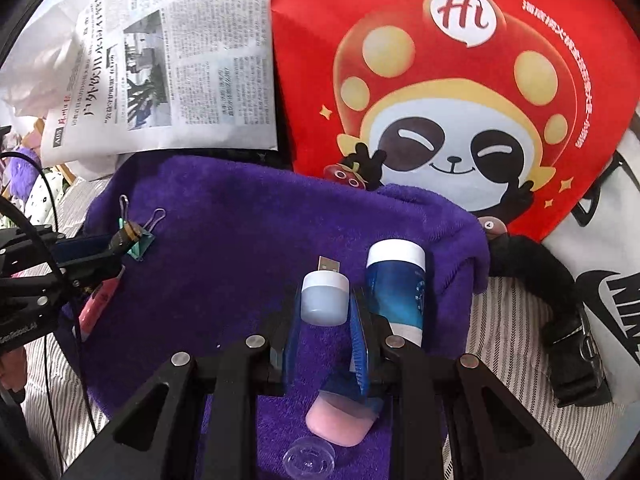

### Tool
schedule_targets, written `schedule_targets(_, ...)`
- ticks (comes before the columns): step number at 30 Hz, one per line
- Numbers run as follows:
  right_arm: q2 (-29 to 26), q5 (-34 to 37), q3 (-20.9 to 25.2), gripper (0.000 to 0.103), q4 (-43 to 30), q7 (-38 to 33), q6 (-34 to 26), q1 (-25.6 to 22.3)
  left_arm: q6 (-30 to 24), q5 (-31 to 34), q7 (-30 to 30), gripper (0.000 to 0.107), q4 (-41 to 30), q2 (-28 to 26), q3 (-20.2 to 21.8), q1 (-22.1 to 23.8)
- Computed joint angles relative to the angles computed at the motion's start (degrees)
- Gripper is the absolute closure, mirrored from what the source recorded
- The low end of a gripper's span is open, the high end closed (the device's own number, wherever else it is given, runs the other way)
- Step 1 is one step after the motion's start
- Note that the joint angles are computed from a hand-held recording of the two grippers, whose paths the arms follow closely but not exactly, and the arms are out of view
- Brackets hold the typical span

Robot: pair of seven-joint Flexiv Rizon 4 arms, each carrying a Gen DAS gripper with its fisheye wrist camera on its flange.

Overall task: Organize rigid objects
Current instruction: 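Carry the black bottle onto the towel with the left gripper while the right gripper carries the white-lidded jar there, then release the black bottle with the left gripper while the right gripper releases the white-lidded jar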

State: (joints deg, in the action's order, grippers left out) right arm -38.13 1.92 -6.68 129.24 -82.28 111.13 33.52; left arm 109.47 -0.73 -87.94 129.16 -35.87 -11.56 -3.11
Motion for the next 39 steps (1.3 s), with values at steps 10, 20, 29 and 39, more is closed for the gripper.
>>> schedule_targets(10,-3.5,0.7,-3.2,0.079,-2.6,0.8,-1.3,4.0,-1.4,0.2,0.4,0.084,-0.9,-1.0,-1.2,1.5)
schedule_targets(20,-4.4,-2.0,-1.5,0.079,-4.4,1.0,-2.9,1.4,-1.6,0.6,0.0,0.084,-1.0,-1.6,-2.8,3.3)
schedule_targets(29,-0.2,-0.1,-6.4,0.042,-0.4,-2.1,0.3,6.3,-1.5,0.6,-1.3,0.084,-2.1,-3.2,-4.1,3.4)
schedule_targets(39,3.4,0.9,-0.9,0.042,0.3,-4.2,1.2,-1.1,-4.4,-6.5,0.7,0.084,-5.4,-3.6,9.1,-12.7)
